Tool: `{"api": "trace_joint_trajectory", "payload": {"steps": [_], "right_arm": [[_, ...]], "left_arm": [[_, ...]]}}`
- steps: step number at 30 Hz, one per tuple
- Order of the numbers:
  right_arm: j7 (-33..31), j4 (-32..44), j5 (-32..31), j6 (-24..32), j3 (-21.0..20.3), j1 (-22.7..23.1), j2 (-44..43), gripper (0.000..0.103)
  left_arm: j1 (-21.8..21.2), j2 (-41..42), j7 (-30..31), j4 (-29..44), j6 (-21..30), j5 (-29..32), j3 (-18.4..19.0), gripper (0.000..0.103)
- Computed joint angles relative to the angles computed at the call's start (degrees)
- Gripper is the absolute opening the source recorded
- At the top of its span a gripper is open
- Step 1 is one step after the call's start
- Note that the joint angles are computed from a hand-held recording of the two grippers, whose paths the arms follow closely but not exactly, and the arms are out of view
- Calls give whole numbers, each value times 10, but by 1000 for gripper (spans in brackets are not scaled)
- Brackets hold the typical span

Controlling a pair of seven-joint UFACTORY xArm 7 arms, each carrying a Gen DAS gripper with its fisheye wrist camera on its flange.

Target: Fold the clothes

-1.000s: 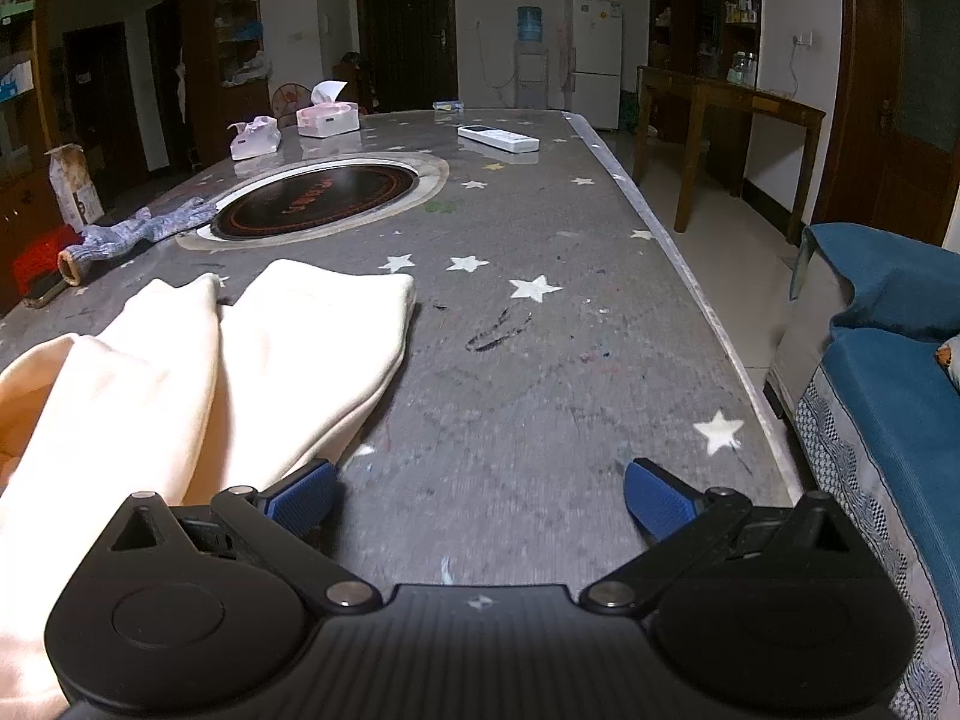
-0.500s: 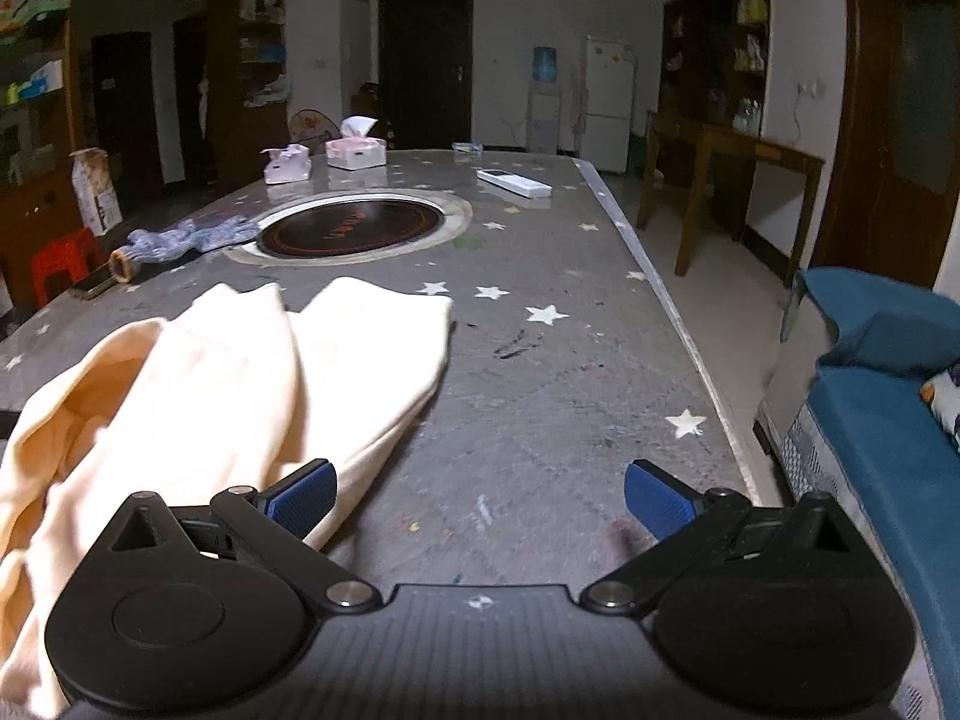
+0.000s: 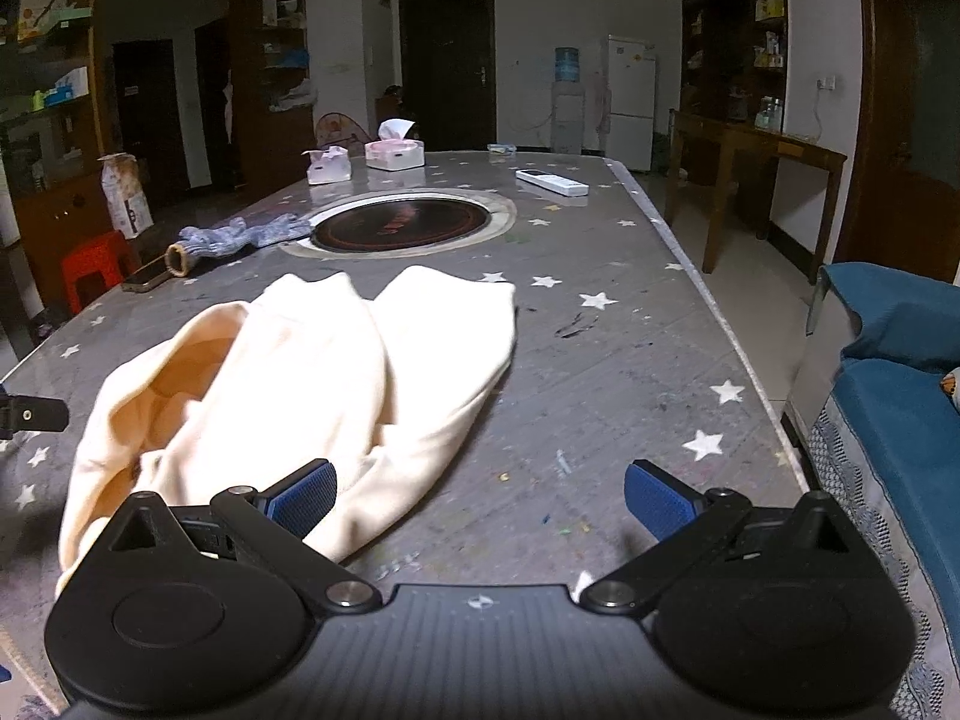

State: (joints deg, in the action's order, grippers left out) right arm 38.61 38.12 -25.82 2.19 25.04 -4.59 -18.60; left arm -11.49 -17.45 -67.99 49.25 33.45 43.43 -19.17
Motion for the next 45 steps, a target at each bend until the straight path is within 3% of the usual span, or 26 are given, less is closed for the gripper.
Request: {"api": "trace_joint_trajectory", "payload": {"steps": [27, 45], "right_arm": [[-88, -9, 81, -10, -49, 94, -11, 103], [-113, 0, 97, -13, -46, 102, 1, 103]], "left_arm": [[-26, 8, 33, 12, -21, -31, -11, 103], [-37, 30, 49, 28, -21, -38, -4, 103]]}}
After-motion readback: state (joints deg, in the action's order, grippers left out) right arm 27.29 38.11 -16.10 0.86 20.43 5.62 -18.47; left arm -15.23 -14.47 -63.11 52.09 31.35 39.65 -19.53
